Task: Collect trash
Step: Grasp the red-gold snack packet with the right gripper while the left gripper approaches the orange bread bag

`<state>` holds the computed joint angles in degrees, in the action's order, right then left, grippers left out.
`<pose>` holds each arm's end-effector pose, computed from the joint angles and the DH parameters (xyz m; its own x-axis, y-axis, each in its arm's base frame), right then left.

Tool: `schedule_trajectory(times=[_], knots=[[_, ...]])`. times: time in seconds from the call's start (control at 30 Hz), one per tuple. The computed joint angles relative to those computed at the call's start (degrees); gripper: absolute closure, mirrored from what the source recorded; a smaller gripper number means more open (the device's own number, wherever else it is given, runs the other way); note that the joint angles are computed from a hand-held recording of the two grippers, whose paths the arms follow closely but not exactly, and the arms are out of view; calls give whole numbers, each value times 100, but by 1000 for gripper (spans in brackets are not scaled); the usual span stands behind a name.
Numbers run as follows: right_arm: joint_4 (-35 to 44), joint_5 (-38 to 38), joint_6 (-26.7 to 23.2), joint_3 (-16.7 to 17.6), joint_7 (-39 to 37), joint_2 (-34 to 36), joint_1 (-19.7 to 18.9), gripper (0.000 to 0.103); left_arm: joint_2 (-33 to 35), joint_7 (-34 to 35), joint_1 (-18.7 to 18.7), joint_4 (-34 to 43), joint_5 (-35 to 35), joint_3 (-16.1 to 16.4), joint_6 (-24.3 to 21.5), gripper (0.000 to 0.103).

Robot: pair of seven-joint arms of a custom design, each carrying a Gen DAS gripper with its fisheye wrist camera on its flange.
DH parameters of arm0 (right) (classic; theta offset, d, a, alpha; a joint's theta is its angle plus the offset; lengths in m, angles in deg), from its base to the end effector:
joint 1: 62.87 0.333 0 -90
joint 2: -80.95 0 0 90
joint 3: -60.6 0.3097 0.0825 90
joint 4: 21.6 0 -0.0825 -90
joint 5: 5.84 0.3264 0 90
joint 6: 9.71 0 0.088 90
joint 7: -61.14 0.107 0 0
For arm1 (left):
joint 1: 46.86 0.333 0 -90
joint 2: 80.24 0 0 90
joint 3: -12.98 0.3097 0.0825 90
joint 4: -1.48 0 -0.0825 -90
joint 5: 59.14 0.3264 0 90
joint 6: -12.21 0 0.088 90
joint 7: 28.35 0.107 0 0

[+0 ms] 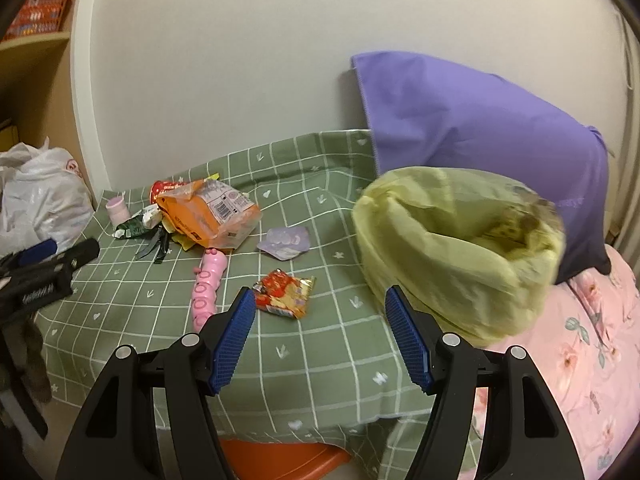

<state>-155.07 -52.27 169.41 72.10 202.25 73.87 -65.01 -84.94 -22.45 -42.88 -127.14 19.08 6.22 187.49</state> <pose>0.4613 0.1430 0.5041 0.1034 -0.9941 -0.0339 -0.6031 -0.0356 -0.7968 0.4730 -0.1016 0.4835 0.0769 -0.9966 0.0291 -0.5665 -0.0677 -0.8213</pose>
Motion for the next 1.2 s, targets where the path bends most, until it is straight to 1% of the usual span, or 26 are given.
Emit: schedule_trajectory(times=[0.03, 0.13, 0.2, 0.23, 0.3, 0.37, 0.4, 0.43, 0.5, 0.57, 0.63, 0.67, 0.73, 0.8, 0.83, 0.9, 0.93, 0.97, 1.0, 1.03, 1.1, 1.17, 1.2], knots=[[138, 68, -36, 5, -83, 147, 46, 39, 141, 22, 32, 139, 17, 32, 27, 9], [642, 357, -274, -122, -411, 606, 383, 39, 689, 200, 79, 688, -78, 193, 135, 9], [980, 539, -457, -188, -625, 878, 590, 39, 1086, 675, 92, 1032, -606, 300, 210, 9], [1132, 640, -553, -219, -744, 993, 681, 39, 1285, 1014, 112, 1183, -1010, 331, 268, 9], [1441, 961, -787, -248, -1089, 1230, 840, 39, 1582, 1618, 163, 1398, -1721, 295, 318, 9], [1707, 1607, -1008, -180, -1707, 1446, 899, 39, 1849, 2354, 336, 1576, -2518, 73, 344, 9], [1791, 1714, -1063, -213, -1796, 1523, 963, 40, 1976, 2814, 509, 1646, -2967, -157, 366, 9], [1888, 1817, -1148, -251, -1885, 1603, 1024, 40, 2054, 3112, 599, 1695, -3250, -298, 370, 9], [1911, 2047, -1152, -333, -2059, 1670, 1100, 40, 2264, 3695, 759, 1916, -3781, -606, 268, 9], [1841, 2545, -1049, -298, -2517, 1742, 1034, 40, 2379, 4122, 846, 2060, -4169, -821, 158, 9], [1776, 3052, -994, -199, -3150, 1850, 906, 40, 2412, 4407, 789, 2138, -4351, -846, 80, 9], [1780, 3478, -996, -10, -3706, 1950, 727, 40, 2414, 4504, 714, 2163, -4392, -802, 43, 9], [1867, 4201, -1072, 367, -4740, 2178, 371, 40, 2382, 4536, 480, 2164, -4410, -582, -9, 9], [1909, 4908, -1035, 814, -5747, 2346, -31, 40, 2271, 4472, 272, 2034, -4512, -375, -65, 9], [1975, 5256, -1024, 1083, -6310, 2479, -273, 40, 2168, 4315, 109, 1910, -4522, -200, -72, 9], [2113, 5659, -1081, 1344, -6982, 2688, -506, 40, 1931, 3859, -353, 1676, -4345, 286, -181, 9], [2202, 5876, -1161, 1488, -7291, 2783, -638, 40, 1832, 3670, -531, 1564, -4229, 473, -195, 9], [2358, 6129, -1287, 1687, -7678, 2947, -827, 40, 1723, 3375, -741, 1453, -3951, 694, -219, 9], [2459, 6251, -1364, 1721, -7866, 3041, -861, 40, 1638, 3154, -874, 1384, -3689, 818, -319, 9], [2557, 6354, -1447, 1726, -8006, 3117, -866, 40, 1581, 3072, -903, 1349, -3582, 812, -456, 9], [2818, 6686, -1767, 1869, -8399, 3298, -1007, 42, 1444, 3070, -811, 1196, -3719, 654, -661, 9], [2983, 6929, -2065, 1907, -8690, 3364, -1046, 52, 1337, 3119, -706, 1075, -3977, 503, -790, 9], [3013, 7026, -2133, 1883, -8794, 3361, -1027, 53, 1286, 3066, -689, 1031, -3992, 478, -839, 9]])
